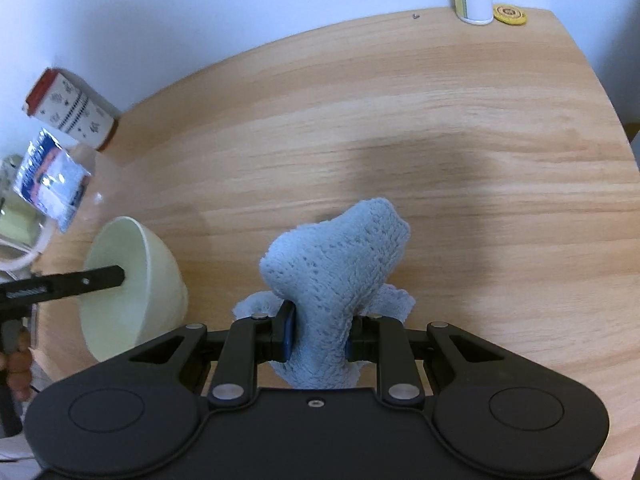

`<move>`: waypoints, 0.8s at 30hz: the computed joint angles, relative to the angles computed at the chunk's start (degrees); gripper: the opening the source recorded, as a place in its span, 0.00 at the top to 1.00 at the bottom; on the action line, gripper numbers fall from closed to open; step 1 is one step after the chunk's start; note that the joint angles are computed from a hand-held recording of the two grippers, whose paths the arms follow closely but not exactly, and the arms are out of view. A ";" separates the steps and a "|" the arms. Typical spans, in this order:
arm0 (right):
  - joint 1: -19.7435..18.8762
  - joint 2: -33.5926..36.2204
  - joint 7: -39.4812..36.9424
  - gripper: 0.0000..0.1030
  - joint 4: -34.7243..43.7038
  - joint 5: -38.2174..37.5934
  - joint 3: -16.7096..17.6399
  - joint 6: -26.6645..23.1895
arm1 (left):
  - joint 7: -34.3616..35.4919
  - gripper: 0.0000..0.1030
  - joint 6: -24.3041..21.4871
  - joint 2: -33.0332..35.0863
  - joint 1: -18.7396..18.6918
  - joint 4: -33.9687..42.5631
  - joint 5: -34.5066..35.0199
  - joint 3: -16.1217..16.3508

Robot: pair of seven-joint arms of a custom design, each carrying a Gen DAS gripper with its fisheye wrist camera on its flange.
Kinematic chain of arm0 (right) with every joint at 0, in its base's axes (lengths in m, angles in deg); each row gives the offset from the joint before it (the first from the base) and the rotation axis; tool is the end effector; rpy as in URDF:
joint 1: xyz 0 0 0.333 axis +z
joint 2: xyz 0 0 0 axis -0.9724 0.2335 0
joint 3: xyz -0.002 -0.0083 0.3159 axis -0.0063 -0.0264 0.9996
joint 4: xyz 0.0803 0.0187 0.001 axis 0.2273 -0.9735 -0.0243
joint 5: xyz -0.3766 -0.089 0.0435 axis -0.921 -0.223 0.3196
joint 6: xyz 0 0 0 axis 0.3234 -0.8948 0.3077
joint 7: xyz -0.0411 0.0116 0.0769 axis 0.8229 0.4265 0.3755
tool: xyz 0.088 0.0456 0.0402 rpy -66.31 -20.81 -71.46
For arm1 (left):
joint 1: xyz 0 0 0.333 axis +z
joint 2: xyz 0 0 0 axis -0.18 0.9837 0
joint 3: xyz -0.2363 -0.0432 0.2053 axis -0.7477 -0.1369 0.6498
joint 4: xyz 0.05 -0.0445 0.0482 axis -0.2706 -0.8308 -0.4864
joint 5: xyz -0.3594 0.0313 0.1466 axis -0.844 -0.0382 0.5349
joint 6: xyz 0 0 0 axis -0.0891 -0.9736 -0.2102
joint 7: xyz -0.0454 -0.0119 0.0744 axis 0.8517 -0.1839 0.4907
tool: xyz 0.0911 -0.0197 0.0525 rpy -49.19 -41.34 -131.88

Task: Clean bowl
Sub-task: 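Wipe the cloth along the bowl rim with the right gripper, then set the bowl on the table with the left gripper while the right gripper drops the cloth beside it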

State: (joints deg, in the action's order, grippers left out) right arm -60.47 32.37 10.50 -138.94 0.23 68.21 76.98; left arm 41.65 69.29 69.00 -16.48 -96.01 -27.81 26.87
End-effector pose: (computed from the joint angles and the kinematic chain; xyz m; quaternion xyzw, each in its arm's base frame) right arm 0.6932 0.2647 0.5194 -0.7138 0.6505 0.0708 0.2496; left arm 0.6666 -0.2071 0.5336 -0.7290 0.6352 -0.2543 0.0193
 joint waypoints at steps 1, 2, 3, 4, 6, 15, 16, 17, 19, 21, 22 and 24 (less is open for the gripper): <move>0.16 0.06 0.30 0.75 0.08 -0.30 -0.17 0.10 | -1.07 0.40 -0.11 -0.17 -0.72 0.12 1.62 0.42; 0.37 0.09 0.48 0.69 0.12 -0.77 -0.35 0.24 | -1.67 0.37 -0.08 -0.25 -1.07 0.14 2.55 0.61; 0.89 0.00 0.72 0.63 -0.01 -1.95 -0.76 0.54 | -2.95 0.29 -0.10 -0.50 -1.93 0.20 4.69 1.08; 1.36 -0.07 1.01 0.50 -0.09 -3.15 -1.14 0.63 | -3.85 0.21 -0.40 -0.59 -2.49 0.45 6.21 1.32; 1.89 -0.41 1.54 0.34 -0.64 -4.83 -1.60 0.74 | -5.24 0.13 -1.30 -0.70 -3.27 1.11 8.28 1.46; 3.08 -7.15 4.38 0.02 -10.53 -10.22 -2.94 6.16 | -8.10 0.00 -1.36 -4.63 -4.96 -1.54 10.58 0.57; 3.20 -7.96 4.39 0.00 -11.45 -11.00 -2.97 6.47 | -9.05 0.00 -1.37 -4.49 -5.51 -1.30 11.54 0.67; 2.97 -8.74 3.95 0.00 -12.29 -10.81 -2.67 6.64 | -10.05 0.00 -1.43 -4.98 -6.05 -1.64 12.67 0.78; 2.36 -10.41 2.73 0.00 -14.10 -9.56 -1.96 6.99 | -11.52 0.00 -3.04 -6.06 -6.94 -1.85 14.04 0.63; 1.94 -12.56 1.77 0.00 -16.31 -8.38 -1.51 7.24 | -13.78 0.00 -5.03 -6.74 -7.81 -1.57 15.51 0.67; 1.87 -13.82 1.55 0.00 -17.72 -8.18 -1.47 7.71 | -14.68 0.00 -6.18 -7.05 -8.22 -1.35 16.42 0.66; 2.00 -16.44 1.54 0.00 -20.63 -8.72 -1.57 8.92 | -16.42 0.00 -8.58 -7.60 -9.15 -0.80 18.42 0.56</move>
State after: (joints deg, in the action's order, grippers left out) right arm -58.46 15.92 12.03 -159.56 -8.49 66.64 85.91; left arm 25.23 60.71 61.40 -25.63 -96.81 -9.39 27.43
